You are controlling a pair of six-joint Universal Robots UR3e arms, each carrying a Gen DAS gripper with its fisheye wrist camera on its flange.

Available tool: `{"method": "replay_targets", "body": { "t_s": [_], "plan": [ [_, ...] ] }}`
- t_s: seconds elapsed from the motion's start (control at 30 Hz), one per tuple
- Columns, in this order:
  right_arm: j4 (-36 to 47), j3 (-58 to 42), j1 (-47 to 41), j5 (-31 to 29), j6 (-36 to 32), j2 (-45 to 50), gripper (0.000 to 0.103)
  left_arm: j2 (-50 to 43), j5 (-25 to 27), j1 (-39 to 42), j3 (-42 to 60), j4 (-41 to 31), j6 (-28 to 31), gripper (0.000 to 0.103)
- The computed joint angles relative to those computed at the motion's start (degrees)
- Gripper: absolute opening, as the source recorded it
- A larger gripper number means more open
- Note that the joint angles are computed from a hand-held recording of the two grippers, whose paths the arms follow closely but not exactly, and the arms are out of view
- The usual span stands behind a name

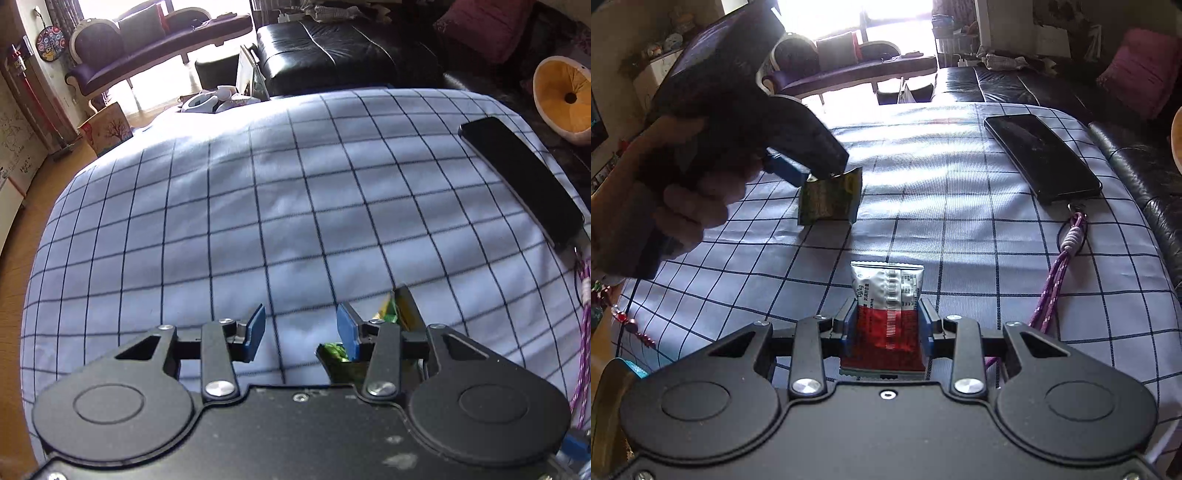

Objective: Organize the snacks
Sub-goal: 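Grasp the green garlic-flavour pack with the left tool while right tool holds red pack, then lift the green pack with the left tool and carry it toward the tray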

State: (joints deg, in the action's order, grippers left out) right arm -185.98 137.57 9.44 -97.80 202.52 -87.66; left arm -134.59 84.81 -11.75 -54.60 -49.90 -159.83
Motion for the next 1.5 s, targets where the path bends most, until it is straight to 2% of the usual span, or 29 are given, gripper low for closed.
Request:
{"method": "replay_targets", "body": {
  "t_s": [0.2,0.4,0.6,0.73,0.87,1.33,1.5],
  "plan": [
    [3.13,-1.28,2.75,-3.03,1.33,-0.81,0.043,14.87,-3.58,6.2,-24.42,7.81,4.7,0.046],
    [4.04,-2.21,4.81,-5.05,2.83,-1.19,0.043,22.38,-9.08,11.52,-30.97,8.2,2.69,0.045],
    [3.99,-3.48,6.34,-6.96,3.69,-0.61,0.043,21.08,-9.72,8.96,-25.01,4.87,-2.0,0.045],
    [3.82,-3.15,6.48,-6.93,3.78,-0.82,0.043,18.22,-7.39,5.5,-23.82,8.64,-4.43,0.045],
    [2.93,-2.06,5.85,-6.26,3.18,-0.73,0.043,14.7,-6.3,2.89,-20.02,7.14,-5.83,0.046],
    [-1.45,1.9,1.37,-2.47,2.96,0.13,0.043,7.8,-0.33,-1.55,-15.29,8.9,-6.68,0.051],
    [-1.11,1.72,1.28,-2.13,3.22,0.23,0.043,5.47,0.84,-2.27,-11.79,5.48,-7.11,0.052]
  ]
}}
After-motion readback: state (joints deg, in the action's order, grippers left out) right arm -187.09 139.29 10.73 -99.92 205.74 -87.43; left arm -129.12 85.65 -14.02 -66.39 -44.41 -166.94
